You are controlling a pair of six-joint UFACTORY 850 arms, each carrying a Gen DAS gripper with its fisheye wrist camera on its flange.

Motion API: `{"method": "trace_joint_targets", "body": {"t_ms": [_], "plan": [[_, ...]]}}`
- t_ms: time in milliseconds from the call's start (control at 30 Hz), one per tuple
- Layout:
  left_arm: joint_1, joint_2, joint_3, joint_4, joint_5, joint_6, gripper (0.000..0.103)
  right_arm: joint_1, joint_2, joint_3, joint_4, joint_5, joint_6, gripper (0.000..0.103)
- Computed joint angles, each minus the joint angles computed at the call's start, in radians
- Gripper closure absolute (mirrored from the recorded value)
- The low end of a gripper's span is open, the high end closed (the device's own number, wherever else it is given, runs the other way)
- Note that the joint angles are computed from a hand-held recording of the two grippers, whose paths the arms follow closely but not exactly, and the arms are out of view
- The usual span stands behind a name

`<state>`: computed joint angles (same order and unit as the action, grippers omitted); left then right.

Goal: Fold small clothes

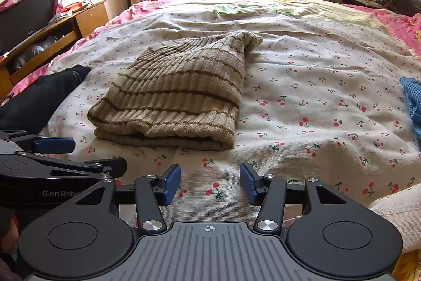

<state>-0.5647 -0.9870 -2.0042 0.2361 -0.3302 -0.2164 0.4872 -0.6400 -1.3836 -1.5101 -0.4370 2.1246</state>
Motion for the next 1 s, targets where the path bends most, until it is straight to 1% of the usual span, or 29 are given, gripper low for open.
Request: {"method": "trace_joint_targets", "body": {"t_ms": [300,533,833,1000], "plan": [[-0.003,-0.013,-0.022,0.009,-0.031,-0.003,0.01,0.0,-0.003,-0.001,0.009,0.0,-0.008,0.053],[0.0,-0.016,-0.029,-0.033,-0.04,0.028,0.01,-0.001,-0.003,0.002,0.003,0.002,-0.002,0.053],[0.0,-0.02,-0.035,-0.045,-0.049,0.036,0.01,-0.001,-0.003,0.002,0.006,0.002,-0.006,0.053],[-0.003,-0.029,-0.051,-0.027,-0.066,0.023,0.01,-0.001,-0.004,0.003,0.003,0.003,-0.003,0.053]]}}
